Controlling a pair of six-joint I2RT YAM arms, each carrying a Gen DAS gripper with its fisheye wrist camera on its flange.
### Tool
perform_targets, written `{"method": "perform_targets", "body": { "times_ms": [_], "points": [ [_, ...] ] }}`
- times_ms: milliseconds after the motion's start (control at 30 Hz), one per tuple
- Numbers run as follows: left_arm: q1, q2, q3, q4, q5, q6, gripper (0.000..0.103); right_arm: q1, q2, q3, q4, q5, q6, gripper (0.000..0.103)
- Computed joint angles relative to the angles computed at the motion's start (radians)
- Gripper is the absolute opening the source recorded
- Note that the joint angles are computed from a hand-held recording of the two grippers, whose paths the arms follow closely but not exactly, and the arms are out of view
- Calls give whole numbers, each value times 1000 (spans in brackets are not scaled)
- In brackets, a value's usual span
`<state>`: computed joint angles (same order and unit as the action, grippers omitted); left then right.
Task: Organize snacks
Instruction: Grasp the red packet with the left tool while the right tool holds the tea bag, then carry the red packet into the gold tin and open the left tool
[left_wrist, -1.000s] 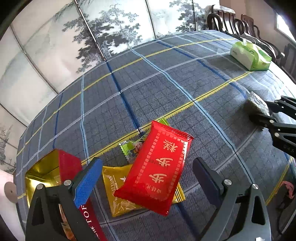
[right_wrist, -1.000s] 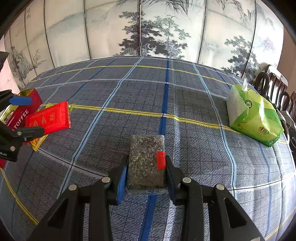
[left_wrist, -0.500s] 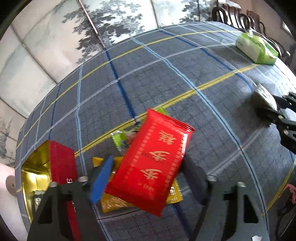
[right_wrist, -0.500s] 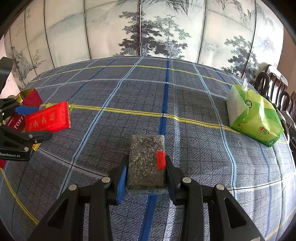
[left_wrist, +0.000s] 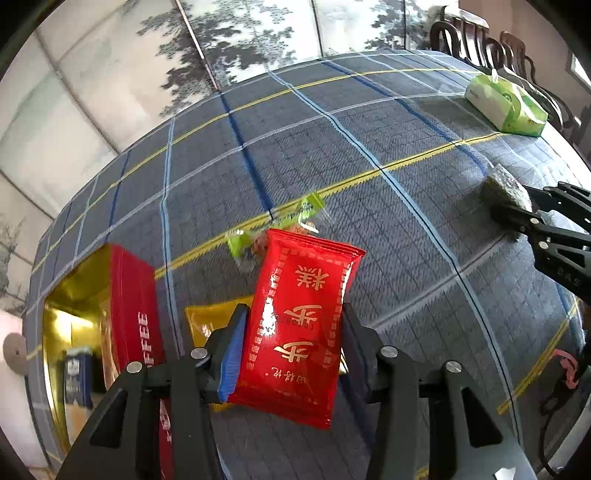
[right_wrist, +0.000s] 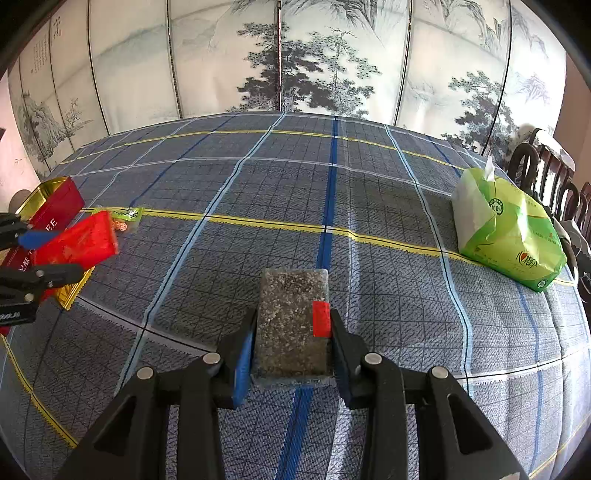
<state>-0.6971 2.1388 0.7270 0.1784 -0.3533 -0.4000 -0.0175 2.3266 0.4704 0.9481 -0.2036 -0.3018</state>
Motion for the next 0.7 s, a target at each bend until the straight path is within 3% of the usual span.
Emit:
{"method": "perform_targets", "body": {
  "times_ms": [433,700],
  "points": [
    [-56,-116,-130,28,22,-146,43,1,-1,0,-1,1,1,36],
    [-96,-265,-215,-10,-6,-234,43,3,-1,-1,1,2,1,36]
  ]
}}
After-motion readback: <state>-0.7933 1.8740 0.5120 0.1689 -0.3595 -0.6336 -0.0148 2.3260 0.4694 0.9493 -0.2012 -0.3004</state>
